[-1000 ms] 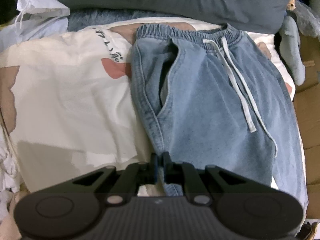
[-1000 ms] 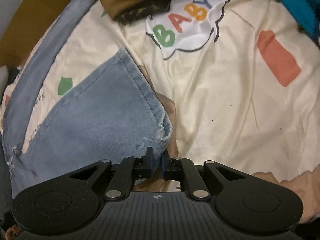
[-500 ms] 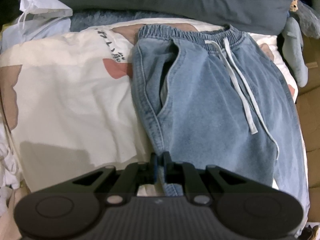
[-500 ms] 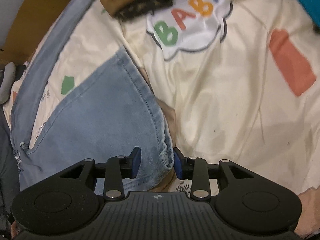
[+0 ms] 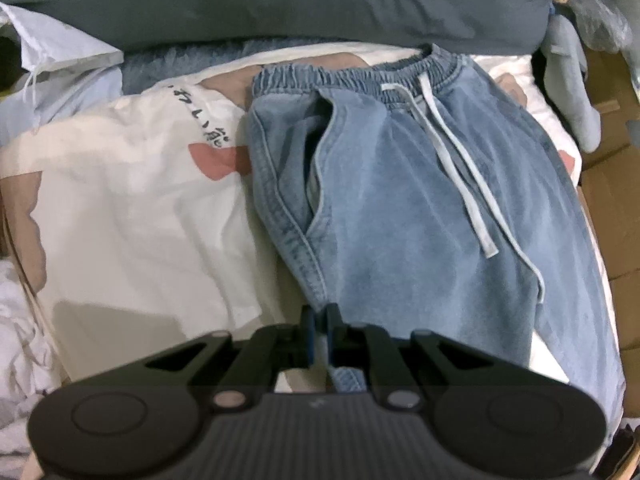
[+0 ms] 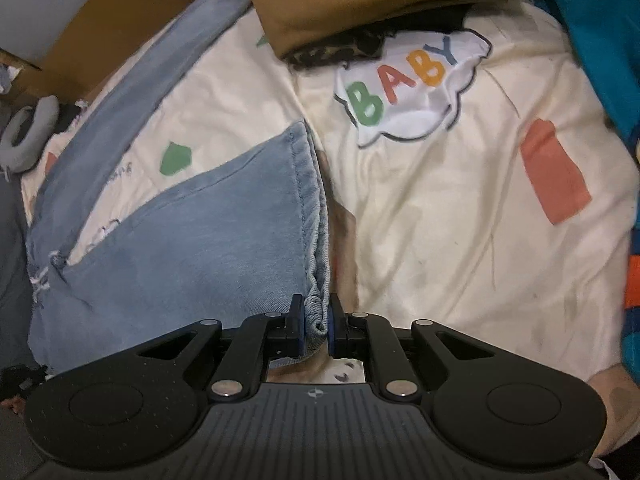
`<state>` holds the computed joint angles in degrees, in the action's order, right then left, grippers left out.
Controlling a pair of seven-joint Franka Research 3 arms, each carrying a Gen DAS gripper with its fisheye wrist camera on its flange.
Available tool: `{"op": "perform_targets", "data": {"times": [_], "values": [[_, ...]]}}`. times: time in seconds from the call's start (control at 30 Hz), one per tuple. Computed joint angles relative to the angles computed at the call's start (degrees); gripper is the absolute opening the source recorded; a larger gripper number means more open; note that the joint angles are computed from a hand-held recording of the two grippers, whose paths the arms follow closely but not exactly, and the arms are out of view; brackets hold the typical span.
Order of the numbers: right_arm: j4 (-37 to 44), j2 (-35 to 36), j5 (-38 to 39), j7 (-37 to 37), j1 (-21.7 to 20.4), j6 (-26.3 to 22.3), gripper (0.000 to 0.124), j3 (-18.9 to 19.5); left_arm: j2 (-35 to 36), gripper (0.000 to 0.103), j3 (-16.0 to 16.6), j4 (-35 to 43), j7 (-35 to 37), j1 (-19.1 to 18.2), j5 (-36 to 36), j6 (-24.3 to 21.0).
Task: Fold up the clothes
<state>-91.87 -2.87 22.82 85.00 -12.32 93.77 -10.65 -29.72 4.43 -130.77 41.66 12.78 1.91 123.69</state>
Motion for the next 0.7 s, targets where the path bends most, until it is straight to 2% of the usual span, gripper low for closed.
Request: {"op": "perform_targets", "data": {"times": [0.27, 0.4, 0.57, 0.7], "values": [[-7.9, -2.7, -4.9, 2.8, 0.7, 2.8, 0.009, 0.8, 0.6, 0.007, 0.2, -1.7, -1.1, 0.3, -0.9, 1.0], [-6.7, -1.7, -5.0, 4.0, 1.0, 0.6, 0.013, 0.7, 0.6, 0.028, 0.2, -1.8, -1.5, 0.9, -0.3, 1.5], [-3.9, -0.4, -5.2, 2.5, 0.9, 0.2, 0.023, 0.6, -0.8, 0.039, 0.7, -4.4, -3.3, 2.9, 1.2, 7.9], [-1.7, 0.7, -6.0, 2.6, 0.9, 1.3, 0.023, 0.7, 0.5, 0.043, 2.4, -4.8, -2.3, 3.1, 0.0, 12.1]]}}
